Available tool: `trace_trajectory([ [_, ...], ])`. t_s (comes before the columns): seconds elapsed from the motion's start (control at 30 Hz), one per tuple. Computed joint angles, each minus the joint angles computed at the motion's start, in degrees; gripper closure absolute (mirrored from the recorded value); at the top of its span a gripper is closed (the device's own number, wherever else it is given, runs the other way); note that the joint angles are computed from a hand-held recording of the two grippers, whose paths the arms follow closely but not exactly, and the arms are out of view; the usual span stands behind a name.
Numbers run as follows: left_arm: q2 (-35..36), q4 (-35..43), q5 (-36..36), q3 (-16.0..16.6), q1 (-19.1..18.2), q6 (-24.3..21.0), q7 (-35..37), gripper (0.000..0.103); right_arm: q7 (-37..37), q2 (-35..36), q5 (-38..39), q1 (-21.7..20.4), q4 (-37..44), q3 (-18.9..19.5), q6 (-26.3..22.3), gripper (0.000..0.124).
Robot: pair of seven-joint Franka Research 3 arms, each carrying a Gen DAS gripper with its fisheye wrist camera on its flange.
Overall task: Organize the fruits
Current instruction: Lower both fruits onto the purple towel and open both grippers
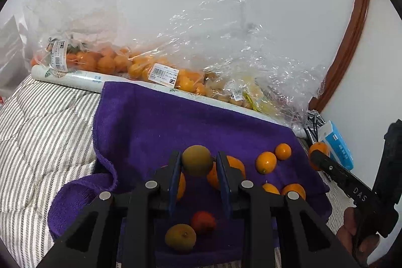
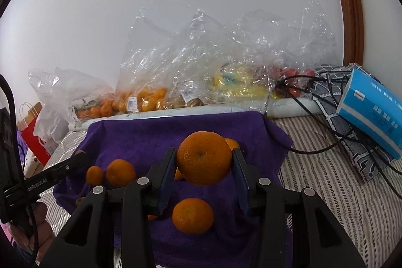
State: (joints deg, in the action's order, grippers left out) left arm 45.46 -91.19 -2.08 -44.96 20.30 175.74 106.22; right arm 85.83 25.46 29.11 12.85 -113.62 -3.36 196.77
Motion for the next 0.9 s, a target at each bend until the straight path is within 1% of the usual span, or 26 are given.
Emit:
trace_trajectory([
  [0.17,0.2,0.9,0.3,1.5,-1.6,-1.3,0.2,0.076,-0.7,0.8,1.7,2.8,1.1,-2.9,-1.8,0.081],
  [0.3,0.3,1.6,-0.5,2.3,-2.4,-2.3,0.6,0.076,-1.3,1.6,3.4,7.7,2.0,-8.0,-3.8,0.081],
  [0.43,0.2,1.7,-1.6,2.6,-2.7,-2.7,1.7,0.076,-0.8,2.0,3.2,9.2,2.3,-9.8,-4.9,0.081],
  [0.57,0.5,1.9,-2.7,2.2,-2.6,-3.7,3.2,0.076,0.3,2.6,3.1,11.6,2.6,-12.7,-5.9,0.081],
  [0.67,0.5,2.8,-3.7,3.1,-3.5,-4.9,3.8,0.076,1.4,3.0,2.5,13.0,2.8,-14.4,-6.5,0.081],
  [0.7,0.4,3.0,-4.0,3.6,-4.0,-5.2,3.9,0.076,1.9,3.5,2.6,15.0,3.0,-16.7,-7.5,0.081],
  [0.8,0.1,3.2,-5.1,4.6,-4.9,-5.8,4.6,0.076,4.2,4.6,1.2,18.4,3.6,-21.0,-9.4,0.081],
  [0.83,-0.1,3.4,-5.4,5.3,-5.5,-6.0,4.5,0.076,5.4,5.3,0.6,20.0,3.9,-23.0,-10.6,0.081],
  [0.87,-0.4,3.5,-5.6,6.1,-6.1,-6.1,4.5,0.076,6.0,5.3,0.1,20.2,3.9,-23.2,-10.6,0.081],
  [0.9,-0.6,3.4,-5.8,6.5,-6.4,-5.8,4.6,0.076,7.8,6.1,-1.5,21.8,4.4,-25.5,-12.2,0.081],
])
